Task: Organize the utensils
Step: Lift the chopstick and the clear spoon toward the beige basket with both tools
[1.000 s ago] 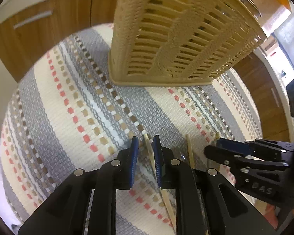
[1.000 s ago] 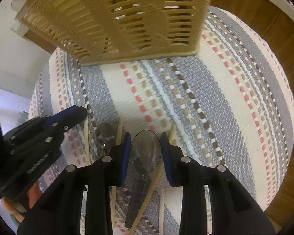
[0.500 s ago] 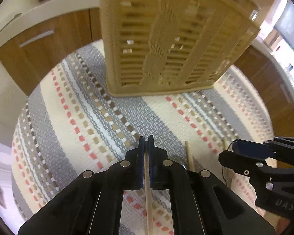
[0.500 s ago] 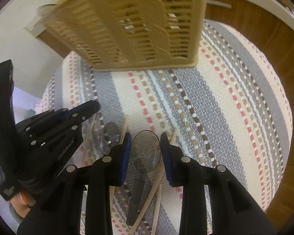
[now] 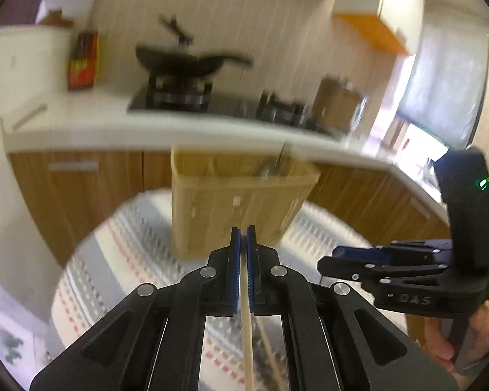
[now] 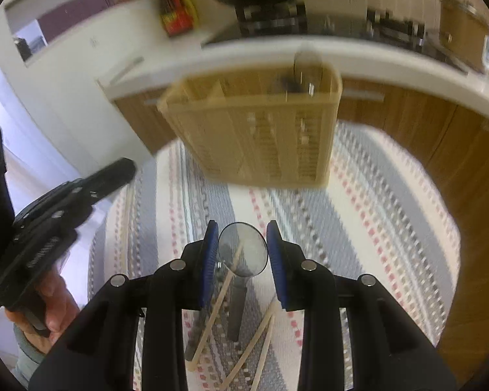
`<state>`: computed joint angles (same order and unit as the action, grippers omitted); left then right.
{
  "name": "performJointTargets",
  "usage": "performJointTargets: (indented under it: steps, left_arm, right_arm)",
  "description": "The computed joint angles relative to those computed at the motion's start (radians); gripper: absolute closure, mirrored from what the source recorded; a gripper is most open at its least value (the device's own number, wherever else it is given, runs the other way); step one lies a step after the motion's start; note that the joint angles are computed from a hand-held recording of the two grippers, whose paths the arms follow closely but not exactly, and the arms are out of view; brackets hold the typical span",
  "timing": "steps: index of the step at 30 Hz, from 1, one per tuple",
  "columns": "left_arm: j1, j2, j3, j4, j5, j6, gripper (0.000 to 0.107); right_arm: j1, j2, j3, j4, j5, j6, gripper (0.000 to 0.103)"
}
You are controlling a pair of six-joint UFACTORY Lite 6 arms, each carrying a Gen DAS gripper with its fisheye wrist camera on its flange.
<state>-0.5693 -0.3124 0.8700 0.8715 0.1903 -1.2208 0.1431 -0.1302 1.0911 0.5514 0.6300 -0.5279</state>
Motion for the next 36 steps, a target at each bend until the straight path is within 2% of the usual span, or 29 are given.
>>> performJointTargets:
  steps: [5,6,7,8,13,16,17,18,19,20,25,29,36]
  left_arm:
    - [-0.028,-0.014,0.066,0.27,0.065,-0.256,0.106]
    - [-0.029,-0.025,0.068,0.266,0.071,-0.251,0.106]
    - [-0.026,-0.03,0.076,0.275,0.076,-0.264,0.106]
    - [-0.025,-0.037,0.08,0.288,0.081,-0.28,0.106]
    - [-0.025,-0.006,0.146,0.273,0.107,-0.241,0.106]
    - [-0.029,-0.016,0.137,0.263,0.107,-0.229,0.105]
    - [-0.023,-0.022,0.126,0.263,0.096,-0.231,0.105]
    - [-0.016,-0.026,0.111,0.261,0.077,-0.231,0.105]
    - [-0.011,-0.028,0.101,0.256,0.064,-0.227,0.105]
    - [-0.005,-0.028,0.093,0.262,0.055,-0.231,0.105]
    - [0.012,0.0,0.076,0.285,0.01,-0.264,0.105]
    - [0.004,0.012,0.064,0.298,0.007,-0.267,0.105]
    - [0.053,0.01,0.027,0.222,-0.042,-0.18,0.105]
  right_arm:
    - [0.05,-0.055,0.001,-0.054,-0.065,0.041,0.077]
    - [0.047,-0.072,-0.007,-0.052,-0.068,0.028,0.079]
    - [0.057,-0.083,-0.014,-0.061,-0.077,0.032,0.09]
    - [0.062,-0.098,-0.019,-0.071,-0.078,0.036,0.093]
    - [0.074,-0.065,0.021,-0.091,-0.076,0.042,0.093]
    - [0.024,-0.036,0.025,-0.01,-0.039,-0.039,0.093]
    - [0.01,-0.034,0.02,0.008,-0.018,-0.06,0.09]
    - [-0.017,-0.011,0.018,0.028,0.021,-0.085,0.086]
    - [-0.034,0.003,0.01,0.042,0.05,-0.102,0.077]
    - [-0.05,0.027,0.001,0.054,0.073,-0.116,0.076]
    - [-0.078,0.196,0.025,0.08,0.092,-0.113,0.076]
    - [-0.062,0.427,0.194,0.082,0.14,-0.034,0.076]
    - [0.054,0.632,0.386,-0.141,0.096,0.214,0.076]
